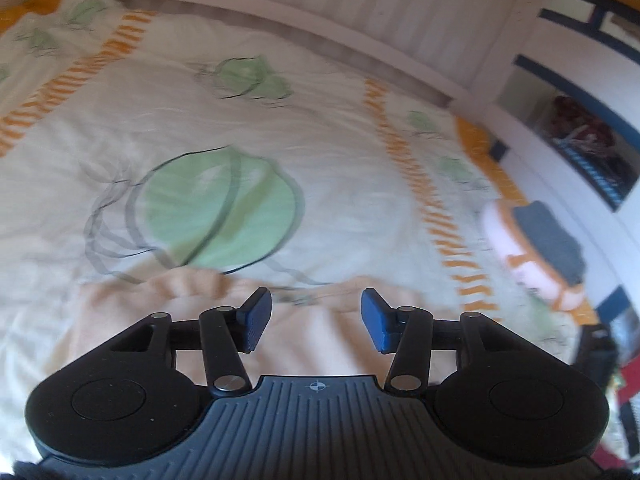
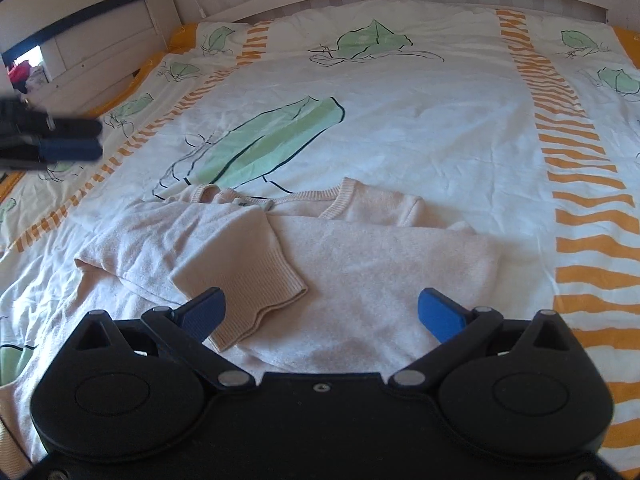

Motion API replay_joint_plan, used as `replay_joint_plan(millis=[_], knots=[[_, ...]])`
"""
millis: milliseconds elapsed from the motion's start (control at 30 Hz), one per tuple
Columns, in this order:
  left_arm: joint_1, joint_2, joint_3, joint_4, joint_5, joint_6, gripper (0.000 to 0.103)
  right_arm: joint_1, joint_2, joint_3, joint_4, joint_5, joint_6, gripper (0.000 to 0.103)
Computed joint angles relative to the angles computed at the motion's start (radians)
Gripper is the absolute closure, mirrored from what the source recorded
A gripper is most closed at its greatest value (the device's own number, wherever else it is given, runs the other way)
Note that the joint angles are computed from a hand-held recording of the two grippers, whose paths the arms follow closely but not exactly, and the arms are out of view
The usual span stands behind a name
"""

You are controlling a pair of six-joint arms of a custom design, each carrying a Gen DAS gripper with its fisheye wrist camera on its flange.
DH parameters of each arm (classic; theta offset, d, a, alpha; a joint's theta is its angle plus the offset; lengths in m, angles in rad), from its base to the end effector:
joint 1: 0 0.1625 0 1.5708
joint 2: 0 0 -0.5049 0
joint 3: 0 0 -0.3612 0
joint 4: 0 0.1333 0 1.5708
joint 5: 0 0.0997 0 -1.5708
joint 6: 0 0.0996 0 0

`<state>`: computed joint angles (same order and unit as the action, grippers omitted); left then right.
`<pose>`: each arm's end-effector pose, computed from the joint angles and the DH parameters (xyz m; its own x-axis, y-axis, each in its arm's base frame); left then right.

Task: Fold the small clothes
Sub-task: 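Grasp the folded sweater edge with the right tool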

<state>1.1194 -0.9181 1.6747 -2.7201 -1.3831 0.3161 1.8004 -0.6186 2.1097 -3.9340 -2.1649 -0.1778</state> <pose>-0.1682 -0.6951 0.2634 -0.7446 0.6047 -0.2828 0.6675 0.6769 -0.3101 0.2047 -0.5349 0.1185 -0.8643 0.1144 0.4898 -0.3040 0.6569 -0.6899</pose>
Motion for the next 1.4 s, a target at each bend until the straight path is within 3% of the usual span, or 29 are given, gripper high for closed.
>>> replay_joint_plan(millis=[200,300,333,433,533,700,900,1000,1067,1233,1300,1400], knots=[[0.057,0.017,-0.01,-0.072,0.228,0.06,0.055,-0.035,0.003,0.033,-0.054,0.164,0.047,0.0],[0.093,0.027,-0.024,-0.076,0.281,0.054,0.055,-0.054,0.008,0.045,-0.073,0.236,0.098,0.005],[0.103,0.03,-0.034,-0.058,0.292,0.043,0.055,-0.061,0.011,0.049,-0.081,0.259,0.118,0.01],[0.122,0.044,-0.083,0.056,0.312,0.021,0.054,-0.074,0.022,0.048,-0.093,0.287,0.157,0.014],[0.121,0.057,-0.1,0.084,0.324,0.076,0.051,-0.074,0.033,0.03,-0.067,0.27,0.173,0.016],[0.122,0.065,-0.141,0.146,0.308,0.058,0.05,-0.069,0.054,-0.003,-0.042,0.276,0.202,0.019],[0.133,0.055,-0.153,0.14,0.254,0.028,0.05,-0.079,0.068,-0.03,-0.038,0.297,0.307,0.052],[0.131,0.046,-0.149,0.106,0.228,0.031,0.049,-0.079,0.075,-0.037,-0.036,0.285,0.365,0.086],[0.132,0.04,-0.147,0.087,0.212,0.022,0.049,-0.069,0.072,-0.047,-0.004,0.248,0.398,0.092],[0.137,0.043,-0.168,0.06,0.208,-0.014,0.049,0.003,0.044,-0.121,0.132,0.151,0.319,0.092],[0.139,0.042,-0.171,0.052,0.211,-0.023,0.049,0.04,0.033,-0.158,0.153,0.154,0.245,0.092],[0.143,0.041,-0.175,0.045,0.207,-0.039,0.049,0.086,0.006,-0.183,0.114,0.221,0.147,0.092]])
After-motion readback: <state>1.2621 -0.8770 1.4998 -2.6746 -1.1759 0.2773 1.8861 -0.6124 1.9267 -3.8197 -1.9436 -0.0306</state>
